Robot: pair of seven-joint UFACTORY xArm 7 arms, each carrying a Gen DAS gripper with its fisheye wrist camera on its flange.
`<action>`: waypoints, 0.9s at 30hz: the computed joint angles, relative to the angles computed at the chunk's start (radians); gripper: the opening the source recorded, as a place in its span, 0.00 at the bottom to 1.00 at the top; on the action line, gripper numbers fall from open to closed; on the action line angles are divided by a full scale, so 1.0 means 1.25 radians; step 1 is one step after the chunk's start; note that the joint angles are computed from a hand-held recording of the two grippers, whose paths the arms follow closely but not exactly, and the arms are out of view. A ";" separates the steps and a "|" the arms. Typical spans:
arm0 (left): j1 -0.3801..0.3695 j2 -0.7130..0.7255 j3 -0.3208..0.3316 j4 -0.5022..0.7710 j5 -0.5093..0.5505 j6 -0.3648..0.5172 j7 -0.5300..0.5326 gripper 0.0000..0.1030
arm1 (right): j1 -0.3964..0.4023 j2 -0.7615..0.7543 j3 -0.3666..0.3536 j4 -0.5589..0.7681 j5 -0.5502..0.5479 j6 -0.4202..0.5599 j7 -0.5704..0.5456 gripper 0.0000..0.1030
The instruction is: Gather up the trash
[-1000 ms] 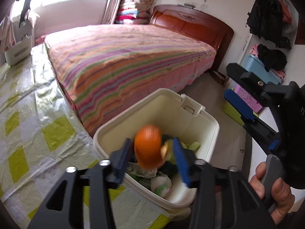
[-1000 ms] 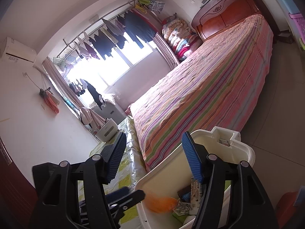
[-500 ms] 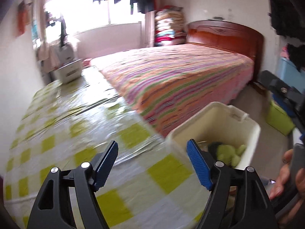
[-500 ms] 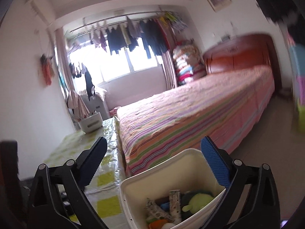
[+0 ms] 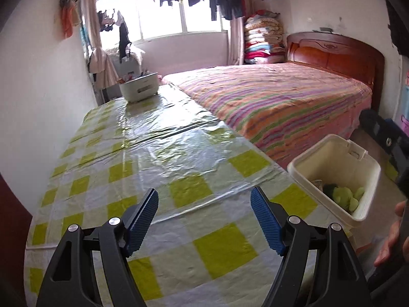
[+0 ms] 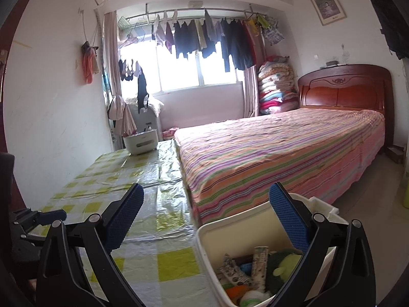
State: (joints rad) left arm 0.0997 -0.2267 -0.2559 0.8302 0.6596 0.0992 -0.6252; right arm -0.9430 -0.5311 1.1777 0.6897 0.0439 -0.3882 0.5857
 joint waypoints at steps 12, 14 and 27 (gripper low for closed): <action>-0.002 -0.021 0.016 -0.025 -0.083 -0.004 0.045 0.71 | 0.036 0.032 -0.040 0.005 -0.028 0.012 -0.025 0.94; -0.005 -0.018 0.017 -0.024 -0.092 -0.004 0.053 0.71 | 0.053 0.037 -0.058 -0.003 -0.014 0.011 -0.040 0.94; -0.008 -0.001 0.004 -0.008 -0.072 0.007 0.033 0.71 | 0.146 0.094 -0.137 -0.015 0.087 0.010 -0.161 0.94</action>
State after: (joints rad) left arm 0.0891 -0.2274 -0.2514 0.8206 0.5699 0.1074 -0.5842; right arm -0.7599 -0.4139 1.0069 0.6712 0.1525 -0.3759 0.3843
